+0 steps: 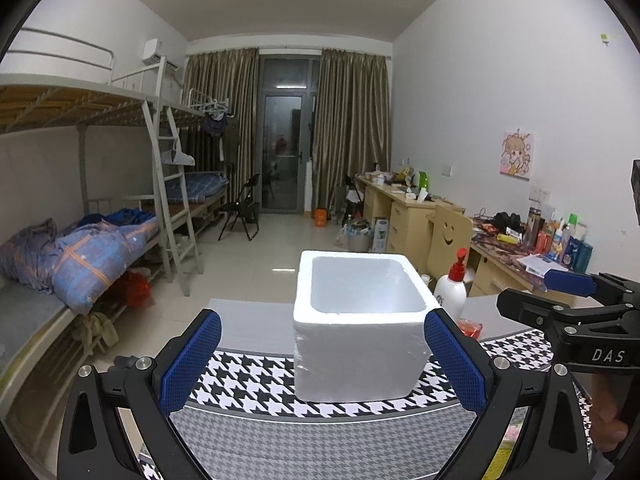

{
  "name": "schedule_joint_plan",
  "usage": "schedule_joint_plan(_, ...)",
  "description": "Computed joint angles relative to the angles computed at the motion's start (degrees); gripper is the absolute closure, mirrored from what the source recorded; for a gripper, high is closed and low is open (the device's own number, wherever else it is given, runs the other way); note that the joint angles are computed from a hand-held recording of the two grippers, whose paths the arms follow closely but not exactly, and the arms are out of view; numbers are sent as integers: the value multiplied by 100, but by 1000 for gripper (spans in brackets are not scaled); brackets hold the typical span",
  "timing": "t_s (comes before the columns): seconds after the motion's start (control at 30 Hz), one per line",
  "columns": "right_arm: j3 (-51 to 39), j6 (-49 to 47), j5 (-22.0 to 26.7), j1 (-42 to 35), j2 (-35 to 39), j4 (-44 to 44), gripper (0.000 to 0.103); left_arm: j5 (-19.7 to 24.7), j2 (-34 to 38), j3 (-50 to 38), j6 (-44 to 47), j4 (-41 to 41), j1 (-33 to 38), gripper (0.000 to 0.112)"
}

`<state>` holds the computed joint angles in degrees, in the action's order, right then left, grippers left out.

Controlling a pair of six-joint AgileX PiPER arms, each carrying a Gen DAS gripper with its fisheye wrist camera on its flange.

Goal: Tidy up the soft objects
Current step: 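Withdraw both tools from the box back toward the table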

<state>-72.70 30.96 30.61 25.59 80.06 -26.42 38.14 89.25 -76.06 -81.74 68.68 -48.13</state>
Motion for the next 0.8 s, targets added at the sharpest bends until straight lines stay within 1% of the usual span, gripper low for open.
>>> schedule_joint_plan(0.13,202,35,-67,-9,-184,-75,8,5,-61,119,-142,84,-138,10)
schedule_joint_plan(0.23,386,-84,-167,-101,-351,143,8,82,-88,229,-287,194,-272,10)
schedule_joint_plan(0.4,793,313,-235,-114,-701,-241,8,119,-141,370,-486,307,-458,10)
schedule_joint_plan(0.6,1179,-108,-364,-373,-1112,380,8,254,-211,564,-961,627,-723,10)
schedule_joint_plan(0.73,1415,-267,-439,-522,-1313,600,8,322,-208,657,-1101,768,-947,10)
schedule_joint_plan(0.8,1545,-211,-478,-566,-1423,571,8,367,-188,669,-1178,834,-1043,10)
